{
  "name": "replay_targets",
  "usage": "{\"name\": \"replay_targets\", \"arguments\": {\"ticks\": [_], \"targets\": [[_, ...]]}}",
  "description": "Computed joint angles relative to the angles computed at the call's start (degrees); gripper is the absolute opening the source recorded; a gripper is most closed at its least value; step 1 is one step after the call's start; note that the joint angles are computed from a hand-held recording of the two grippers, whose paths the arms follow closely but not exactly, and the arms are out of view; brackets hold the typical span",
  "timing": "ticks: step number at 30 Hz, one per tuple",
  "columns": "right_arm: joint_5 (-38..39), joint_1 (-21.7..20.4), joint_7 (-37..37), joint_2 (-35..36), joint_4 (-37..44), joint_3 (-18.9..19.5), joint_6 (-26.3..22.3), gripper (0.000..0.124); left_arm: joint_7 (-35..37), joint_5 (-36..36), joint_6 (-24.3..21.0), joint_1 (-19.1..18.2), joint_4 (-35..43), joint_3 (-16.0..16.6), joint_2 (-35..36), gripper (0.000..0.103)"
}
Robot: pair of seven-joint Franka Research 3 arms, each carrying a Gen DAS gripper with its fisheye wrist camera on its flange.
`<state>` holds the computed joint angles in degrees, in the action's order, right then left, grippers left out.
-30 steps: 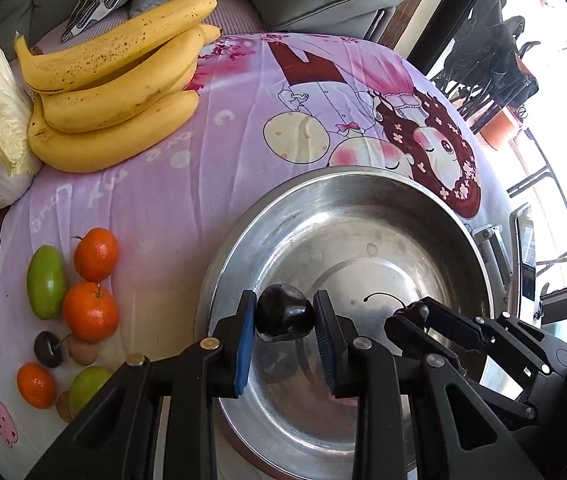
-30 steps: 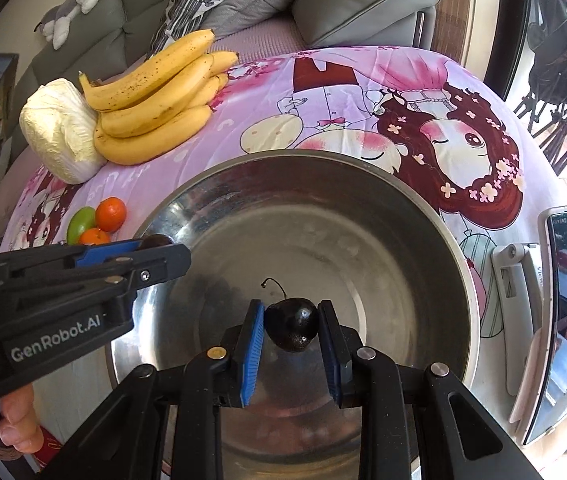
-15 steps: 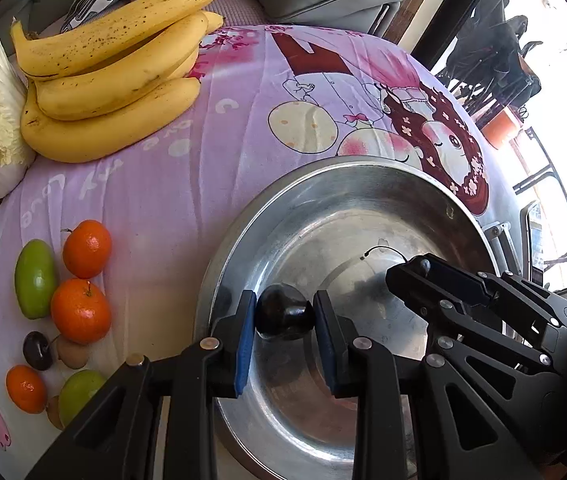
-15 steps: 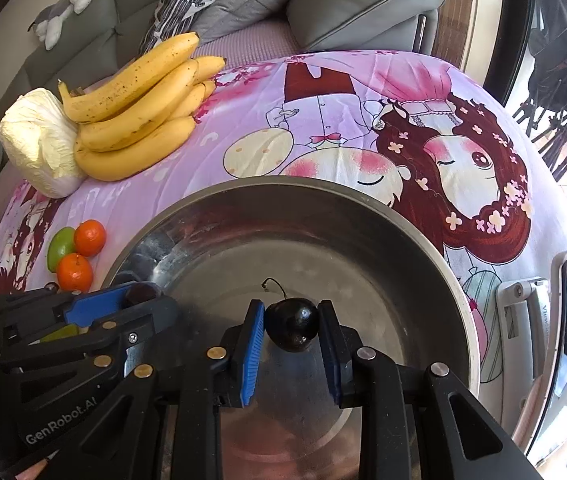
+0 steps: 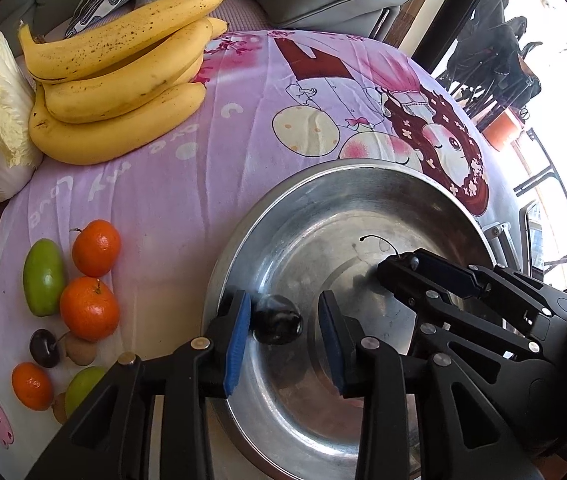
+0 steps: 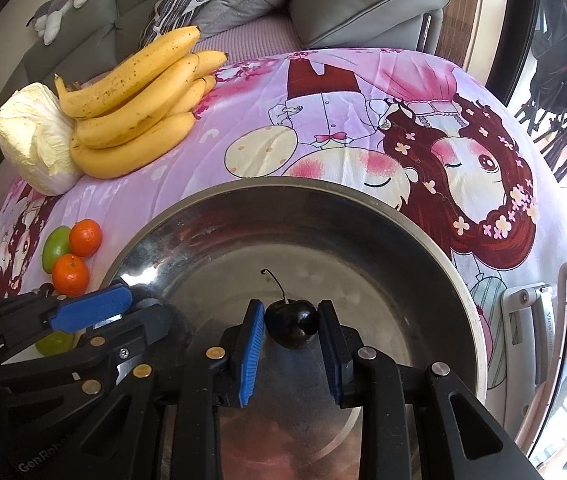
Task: Organize fruits
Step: 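Carry the dark plum and black cherry in both tools over the steel bowl, then open the left tool over the bowl while the right tool releases the cherry, then move both open tools back from the bowl to the fruit cluster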
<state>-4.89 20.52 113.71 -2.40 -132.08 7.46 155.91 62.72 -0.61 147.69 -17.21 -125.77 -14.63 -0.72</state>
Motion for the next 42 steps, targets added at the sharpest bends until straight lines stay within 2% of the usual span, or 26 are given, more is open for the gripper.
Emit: {"name": "replay_targets", "arguments": {"ticks": [4, 6, 18, 25, 33, 38, 40, 42], "targets": [[-0.22, -0.10, 0.71, -0.73, -0.25, 0.05, -0.15, 0.039, 0.13, -0.47, 0.62, -0.03, -1.12, 0.13, -1.29, 0.040], [-0.11, -0.17, 0.92, -1.29, -0.49, 0.15, -0.34, 0.039, 0.19, -0.64, 1.02, -0.12, -1.78, 0.21, -2.06, 0.045], [1.17, -0.25, 1.91, -4.89, -3.09, 1.54, -1.95, 0.040, -1.88, -0.66, 1.97, -0.97, -7.71, 1.14, -9.48, 0.049], [3.53, 0.96, 0.44, -5.93, -4.28, 2.40, -3.17, 0.040, -11.23, 8.37, -0.94, 1.79, -11.30, 0.59, -13.98, 0.049], [3.55, 1.93, 0.65, -5.99, -4.02, 3.25, -4.58, 0.040, -15.67, 12.21, -2.72, 3.37, -15.02, 1.63, -17.75, 0.049], [1.54, 1.95, 2.36, -5.58, -3.32, 3.58, -5.13, 0.066, -16.68, 13.55, -3.01, 3.84, -15.58, 1.89, -18.14, 0.057], [0.51, 1.93, 3.11, -5.37, -3.02, 3.66, -5.34, 0.072, -16.10, 13.48, -3.02, 3.61, -15.45, 2.11, -17.72, 0.057], [-0.33, 2.01, 3.71, -5.05, -2.66, 3.72, -5.59, 0.076, -15.21, 12.67, -2.75, 3.19, -15.57, 2.49, -17.41, 0.062]]}}
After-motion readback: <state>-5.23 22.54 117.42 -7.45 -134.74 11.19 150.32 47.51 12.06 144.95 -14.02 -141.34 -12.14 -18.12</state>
